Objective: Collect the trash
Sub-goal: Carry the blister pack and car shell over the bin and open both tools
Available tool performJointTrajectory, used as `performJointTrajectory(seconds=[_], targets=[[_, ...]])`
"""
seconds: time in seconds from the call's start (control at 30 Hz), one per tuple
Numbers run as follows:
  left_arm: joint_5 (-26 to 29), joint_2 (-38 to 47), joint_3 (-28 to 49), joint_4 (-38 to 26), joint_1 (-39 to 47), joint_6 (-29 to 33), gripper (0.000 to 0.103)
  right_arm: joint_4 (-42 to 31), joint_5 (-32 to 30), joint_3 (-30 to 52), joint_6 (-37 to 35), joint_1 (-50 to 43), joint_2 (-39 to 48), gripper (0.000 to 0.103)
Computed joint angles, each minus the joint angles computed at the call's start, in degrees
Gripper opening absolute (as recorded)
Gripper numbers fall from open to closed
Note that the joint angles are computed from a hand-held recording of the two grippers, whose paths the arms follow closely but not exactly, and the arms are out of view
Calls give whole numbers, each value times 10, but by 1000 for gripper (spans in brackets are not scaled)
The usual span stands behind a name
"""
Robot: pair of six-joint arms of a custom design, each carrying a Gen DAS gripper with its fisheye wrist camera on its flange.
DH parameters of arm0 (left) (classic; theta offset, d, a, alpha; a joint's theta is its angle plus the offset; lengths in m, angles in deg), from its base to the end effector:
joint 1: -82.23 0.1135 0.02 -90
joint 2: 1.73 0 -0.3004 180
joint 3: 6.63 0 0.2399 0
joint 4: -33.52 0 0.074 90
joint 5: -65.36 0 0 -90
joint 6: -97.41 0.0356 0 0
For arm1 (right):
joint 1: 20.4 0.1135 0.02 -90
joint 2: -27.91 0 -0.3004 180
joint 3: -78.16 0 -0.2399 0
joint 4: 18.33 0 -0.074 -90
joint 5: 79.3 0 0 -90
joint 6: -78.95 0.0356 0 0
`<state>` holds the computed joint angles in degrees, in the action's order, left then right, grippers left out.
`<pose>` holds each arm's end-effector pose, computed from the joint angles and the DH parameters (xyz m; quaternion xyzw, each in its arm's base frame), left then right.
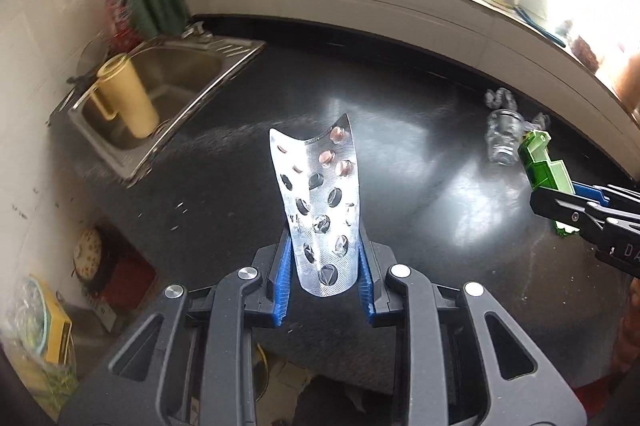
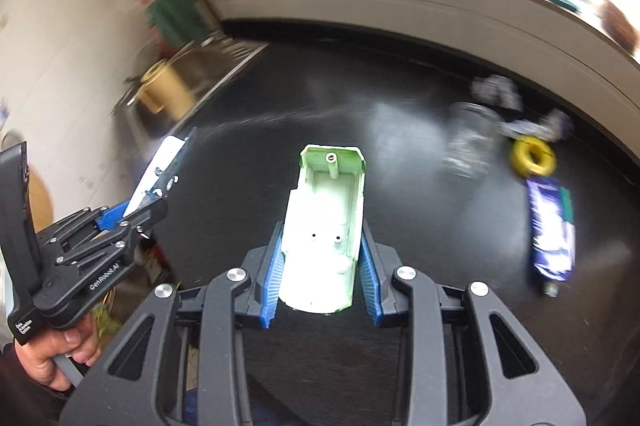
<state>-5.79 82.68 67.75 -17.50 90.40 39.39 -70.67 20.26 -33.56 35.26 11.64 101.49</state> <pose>0.2779 0.0283 0.2765 0.2371 0.9262 -0.0643 0.2860 0.2001 0.1183 0.2873 0.1419 0.9468 0.1134 0.2658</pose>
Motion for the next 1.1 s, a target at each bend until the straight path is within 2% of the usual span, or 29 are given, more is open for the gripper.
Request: performJointTrajectory(seconds=[0.17, 0.3, 0.47, 0.6, 0.8, 1.0, 1.1], targets=[[2, 24, 2, -5, 127, 31, 27, 67, -57, 90, -50, 60, 143, 34], [-6, 52, 1, -3, 219, 50, 27, 88, -111, 180, -90, 100, 253, 34], [-27, 103, -4, 9, 321, 77, 28, 82, -185, 305, -118, 153, 389, 35], [-44, 169, -9, 32, 394, 105, 28, 41, -219, 427, -137, 195, 505, 35], [-57, 277, -3, 89, 446, 115, 30, -5, -245, 546, -142, 221, 627, 35], [-50, 351, 32, 100, 454, 111, 33, -45, -262, 629, -144, 222, 709, 35], [-48, 372, 43, 105, 449, 108, 35, -91, -264, 713, -158, 222, 760, 35]])
